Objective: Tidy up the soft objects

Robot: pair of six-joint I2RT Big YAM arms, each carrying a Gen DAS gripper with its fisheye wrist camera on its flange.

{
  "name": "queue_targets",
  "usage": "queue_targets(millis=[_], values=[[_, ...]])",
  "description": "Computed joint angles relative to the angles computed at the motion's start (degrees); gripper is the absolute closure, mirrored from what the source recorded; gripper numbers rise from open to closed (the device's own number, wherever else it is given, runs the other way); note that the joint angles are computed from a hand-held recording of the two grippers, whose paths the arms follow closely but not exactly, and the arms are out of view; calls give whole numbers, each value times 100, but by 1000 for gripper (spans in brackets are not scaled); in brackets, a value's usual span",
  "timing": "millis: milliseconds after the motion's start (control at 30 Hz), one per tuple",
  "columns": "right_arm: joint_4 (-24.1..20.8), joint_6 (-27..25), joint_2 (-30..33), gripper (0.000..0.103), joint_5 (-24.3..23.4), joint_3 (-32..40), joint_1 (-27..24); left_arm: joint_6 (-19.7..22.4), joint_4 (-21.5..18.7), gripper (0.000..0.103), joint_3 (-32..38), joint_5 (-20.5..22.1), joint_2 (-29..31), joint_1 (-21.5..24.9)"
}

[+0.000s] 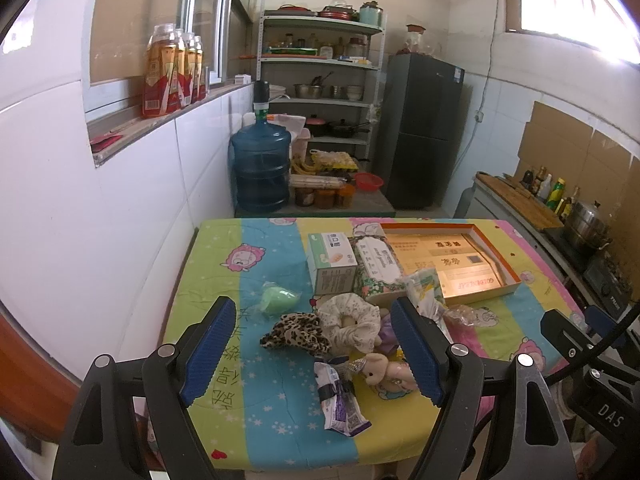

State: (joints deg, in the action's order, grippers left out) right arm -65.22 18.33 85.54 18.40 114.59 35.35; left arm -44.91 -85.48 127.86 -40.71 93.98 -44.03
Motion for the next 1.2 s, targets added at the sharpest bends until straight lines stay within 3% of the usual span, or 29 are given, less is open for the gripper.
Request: queue_targets(millis=[333,433,667,833,1067,1200], values=[[9,18,-21,12,0,-44,12,15,-12,22,-22,33,-17,24],[12,0,-15,12,-8,-35,1,91,143,22,-232,57,-109,69],[102,52,-131,12,-38,-297,79,382,997,22,-1316,273,-622,225],[165,45,-197,12,-175,-558,3,385,1631,22,-2279,724,-989,411],[-157,73,-148,11,-351,-625,-74,353,2322,22,-3158,1407,-959,453],[-298,110,-187,11,-353,-699,-118,444,2609,22,-3283,1595,-787,414]])
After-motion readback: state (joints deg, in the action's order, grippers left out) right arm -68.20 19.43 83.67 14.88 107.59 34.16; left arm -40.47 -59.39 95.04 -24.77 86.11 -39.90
